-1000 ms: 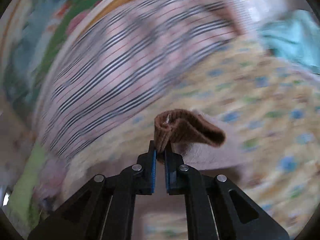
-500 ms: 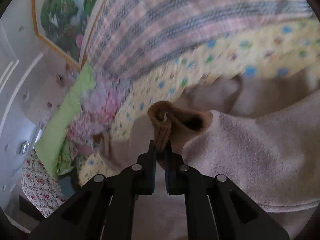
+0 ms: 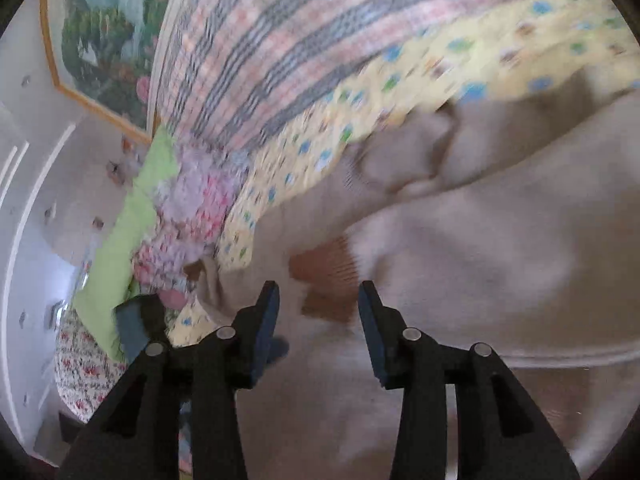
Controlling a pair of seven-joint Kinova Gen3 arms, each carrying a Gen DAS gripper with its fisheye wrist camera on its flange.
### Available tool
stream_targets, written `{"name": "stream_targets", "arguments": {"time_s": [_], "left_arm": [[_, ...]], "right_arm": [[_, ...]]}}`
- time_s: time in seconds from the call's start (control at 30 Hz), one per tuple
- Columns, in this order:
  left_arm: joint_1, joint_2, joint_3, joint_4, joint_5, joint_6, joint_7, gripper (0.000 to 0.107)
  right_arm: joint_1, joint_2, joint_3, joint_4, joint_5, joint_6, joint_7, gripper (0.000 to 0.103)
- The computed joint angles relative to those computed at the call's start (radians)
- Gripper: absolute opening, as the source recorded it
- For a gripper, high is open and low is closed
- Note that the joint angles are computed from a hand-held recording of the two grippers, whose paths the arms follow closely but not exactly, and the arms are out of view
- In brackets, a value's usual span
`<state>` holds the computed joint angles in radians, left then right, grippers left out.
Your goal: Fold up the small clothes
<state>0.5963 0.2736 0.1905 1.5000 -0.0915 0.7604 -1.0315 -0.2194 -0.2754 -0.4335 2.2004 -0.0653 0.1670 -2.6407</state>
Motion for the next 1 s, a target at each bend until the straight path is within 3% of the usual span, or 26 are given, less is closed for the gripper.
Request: {"name": "stream_targets", "arguments": {"time_s": [0.07,0.17,0.23,0.27,0.3,0.33,0.5,0.57,0.63,0.73,1.0], "left_arm": [[-0.006,0.053,0.010,-0.067,0.016,0.020,-0.027,0.099],[0.026,0.152,-0.002,-0.192,0.003,0.096,-0.044,0.098],[0.048,0.183,-0.013,-0.225,-0.005,0.099,-0.050,0.082],[0.063,0.184,-0.022,-0.227,-0.013,0.094,-0.054,0.056],[0.063,0.180,-0.019,-0.224,-0.006,0.090,-0.072,0.021],[0.045,0.164,0.002,-0.207,0.017,0.069,-0.090,0.007],[0.048,-0.022,-0.031,-0.029,-0.007,-0.090,-0.021,0.006],[0.031,-0.053,-0.054,0.015,-0.017,-0.090,-0.010,0.006],[-0.048,-0.052,-0.022,0.038,0.039,-0.069,-0.038,0.006],[-0.112,-0.065,-0.002,0.087,0.116,-0.087,-0.087,0.006],[-0.141,-0.038,0.014,0.076,0.174,-0.047,-0.132,0.006]], "right_arm": [[0.073,-0.080,-0.038,0.011,0.011,0.067,-0.032,0.044],[0.112,-0.213,-0.029,0.065,0.015,0.145,-0.098,0.044],[0.139,-0.285,-0.016,0.090,-0.013,0.200,-0.099,0.044],[0.152,-0.321,-0.008,0.101,-0.018,0.232,-0.106,0.044],[0.158,-0.351,0.005,0.111,-0.023,0.255,-0.108,0.044],[0.173,-0.367,0.000,0.111,-0.028,0.270,-0.115,0.044],[0.218,-0.441,0.043,0.116,-0.034,0.357,-0.110,0.044],[0.238,-0.452,0.053,0.114,-0.026,0.384,-0.100,0.045],[0.254,-0.447,0.064,0.114,-0.014,0.404,-0.084,0.051],[0.270,-0.398,0.074,0.114,-0.004,0.403,-0.067,0.054],[0.243,-0.168,0.092,0.066,0.072,0.380,-0.007,0.058]]}}
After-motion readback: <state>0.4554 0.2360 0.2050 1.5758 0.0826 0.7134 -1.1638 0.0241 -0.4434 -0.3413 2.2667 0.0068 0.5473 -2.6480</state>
